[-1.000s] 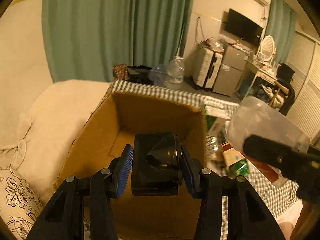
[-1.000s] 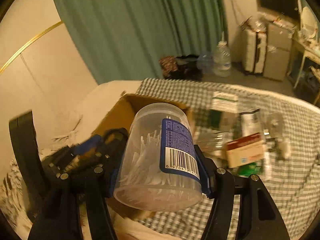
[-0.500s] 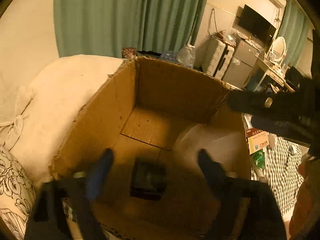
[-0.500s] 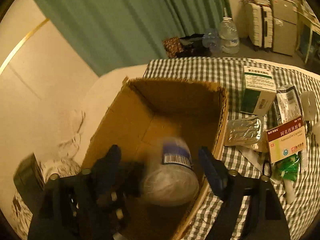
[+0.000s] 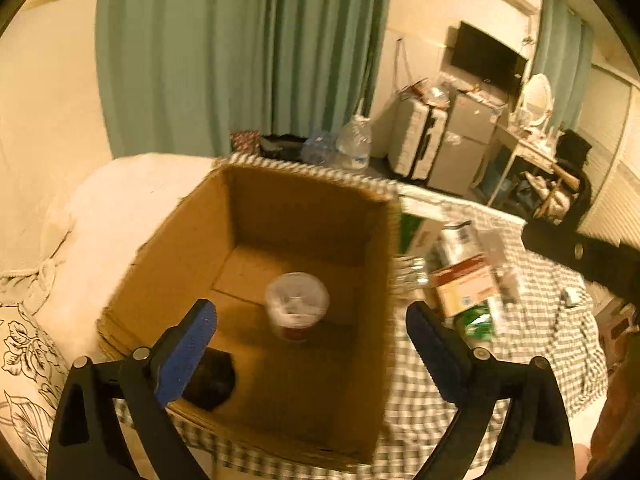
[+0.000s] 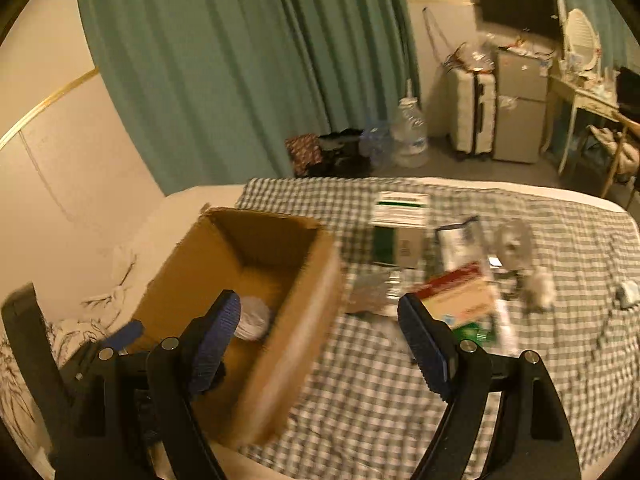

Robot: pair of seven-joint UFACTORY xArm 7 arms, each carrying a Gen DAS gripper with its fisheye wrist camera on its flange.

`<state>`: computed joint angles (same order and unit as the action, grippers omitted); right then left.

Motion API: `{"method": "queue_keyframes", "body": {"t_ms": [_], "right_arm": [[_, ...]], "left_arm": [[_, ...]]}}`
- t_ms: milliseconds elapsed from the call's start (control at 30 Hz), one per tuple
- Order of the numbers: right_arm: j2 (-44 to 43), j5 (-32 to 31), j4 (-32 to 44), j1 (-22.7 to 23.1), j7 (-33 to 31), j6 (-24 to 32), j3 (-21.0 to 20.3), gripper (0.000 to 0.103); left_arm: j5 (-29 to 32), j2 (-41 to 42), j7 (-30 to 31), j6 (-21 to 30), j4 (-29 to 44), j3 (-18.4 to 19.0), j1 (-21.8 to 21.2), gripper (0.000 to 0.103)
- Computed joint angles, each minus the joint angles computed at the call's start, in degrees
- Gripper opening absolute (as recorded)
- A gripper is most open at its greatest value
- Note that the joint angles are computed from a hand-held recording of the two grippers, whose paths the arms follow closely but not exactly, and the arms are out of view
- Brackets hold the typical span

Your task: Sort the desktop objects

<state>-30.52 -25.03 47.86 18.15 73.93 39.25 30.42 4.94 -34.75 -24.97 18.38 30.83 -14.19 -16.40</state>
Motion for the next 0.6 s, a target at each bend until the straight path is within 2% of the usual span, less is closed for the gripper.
{"method": "queue_keyframes", "body": {"t_ms": [167, 300, 500, 600], "right_arm": [[-16.9, 3.7, -11.4, 4.3, -3.5, 8.5, -2.4, 0.081], [-29.4, 8.0, -19.6, 6.9, -6.3, 16.8, -3.4, 0.081], [-45.5, 13.3, -31.1, 9.7, -8.1, 22.0, -5.1, 0.081], [-51.8, 15.6, -35.8, 11.1, -7.7, 23.6, -4.8, 0.081]], "left_arm": [[-0.3, 0.0, -4.5, -1.6, 0.6, -5.2, -2.5, 0.103], [2.4, 3.3, -11.3, -2.6, 2.2, -11.9, -1.7, 0.103], [9.8, 9.9, -25.4, -4.0, 4.7, -22.6, 2.4, 0.103], [15.2, 13.6, -32.8, -4.0, 6.4, -28.6, 6.5, 0.103]]}}
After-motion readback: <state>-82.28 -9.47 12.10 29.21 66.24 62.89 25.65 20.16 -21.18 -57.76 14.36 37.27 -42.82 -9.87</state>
